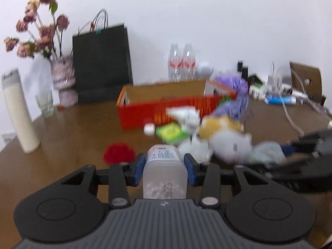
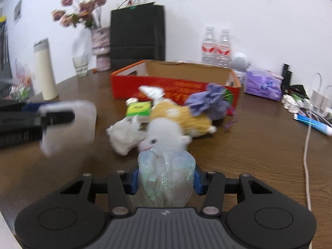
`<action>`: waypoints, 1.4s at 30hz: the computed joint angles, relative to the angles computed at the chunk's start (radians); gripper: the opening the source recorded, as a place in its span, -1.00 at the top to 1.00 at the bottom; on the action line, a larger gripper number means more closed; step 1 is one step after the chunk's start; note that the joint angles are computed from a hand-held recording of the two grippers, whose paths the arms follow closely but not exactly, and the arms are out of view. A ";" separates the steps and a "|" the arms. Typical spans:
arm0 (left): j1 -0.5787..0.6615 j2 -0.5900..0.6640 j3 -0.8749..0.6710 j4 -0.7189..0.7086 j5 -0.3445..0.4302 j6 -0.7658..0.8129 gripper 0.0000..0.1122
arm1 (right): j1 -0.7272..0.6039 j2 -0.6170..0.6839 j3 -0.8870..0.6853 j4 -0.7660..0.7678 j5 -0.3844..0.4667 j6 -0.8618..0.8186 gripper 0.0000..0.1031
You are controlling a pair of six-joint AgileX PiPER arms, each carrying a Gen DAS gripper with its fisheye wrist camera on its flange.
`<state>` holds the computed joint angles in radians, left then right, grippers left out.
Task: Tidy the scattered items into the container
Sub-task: 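Grasp the white plastic container with the left tool while the right tool grasps the sparkly bag, then carry both items into the cardboard box and open both tools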
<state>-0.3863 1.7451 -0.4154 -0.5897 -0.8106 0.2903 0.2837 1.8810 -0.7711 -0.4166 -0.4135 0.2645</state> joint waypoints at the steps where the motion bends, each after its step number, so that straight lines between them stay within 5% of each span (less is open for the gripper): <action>1: 0.002 0.006 0.012 0.022 -0.005 -0.017 0.25 | 0.019 0.017 -0.013 0.048 0.011 -0.038 0.02; 6: -0.022 0.050 0.056 0.034 -0.111 -0.024 0.12 | 0.044 0.030 -0.028 0.057 0.041 -0.032 -0.40; 12: 0.046 0.069 -0.004 0.149 0.013 -0.031 -0.59 | -0.008 -0.056 0.079 0.055 -0.014 -0.044 -0.50; 13: 0.050 0.075 -0.023 0.143 0.044 -0.025 -0.58 | -0.018 -0.063 0.090 0.042 -0.015 -0.026 -0.50; 15: 0.052 0.088 -0.045 0.127 0.067 -0.024 -0.20 | -0.018 -0.063 0.089 0.042 0.005 -0.007 -0.39; 16: 0.043 0.094 -0.051 0.092 0.067 -0.018 0.26 | -0.008 -0.057 0.086 0.079 0.009 -0.030 -0.15; 18: 0.044 0.087 -0.051 0.079 0.080 -0.044 0.26 | 0.029 -0.044 0.080 0.210 0.014 -0.136 0.26; 22: -0.024 0.055 -0.011 -0.037 0.070 -0.063 0.25 | 0.055 -0.050 0.095 0.260 -0.012 -0.157 0.27; 24: -0.085 0.051 0.005 -0.130 0.037 -0.046 0.10 | 0.062 -0.054 0.099 0.258 -0.005 -0.164 0.20; 25: -0.097 0.052 0.013 -0.131 0.022 -0.062 -0.29 | 0.065 -0.056 0.107 0.257 -0.011 -0.164 0.12; 26: -0.098 0.056 0.020 -0.112 0.006 -0.084 -0.56 | 0.065 -0.058 0.113 0.252 -0.019 -0.151 -0.11; 27: -0.099 0.063 0.023 -0.106 -0.013 -0.094 -0.58 | 0.066 -0.058 0.115 0.258 -0.021 -0.136 -0.29; 29: -0.092 0.080 0.024 -0.092 -0.055 -0.102 -0.58 | 0.072 -0.048 0.103 0.321 -0.017 -0.158 -0.45; 33: -0.068 0.092 0.009 -0.082 -0.060 -0.092 -0.36 | 0.050 -0.004 0.055 0.238 -0.005 -0.055 -0.41; 35: -0.043 0.074 -0.015 -0.090 0.031 -0.049 0.25 | 0.053 0.014 0.034 0.217 0.018 -0.039 0.11; 42: -0.054 0.081 -0.030 -0.153 0.062 0.006 0.25 | 0.072 0.030 0.087 0.299 -0.084 -0.058 0.29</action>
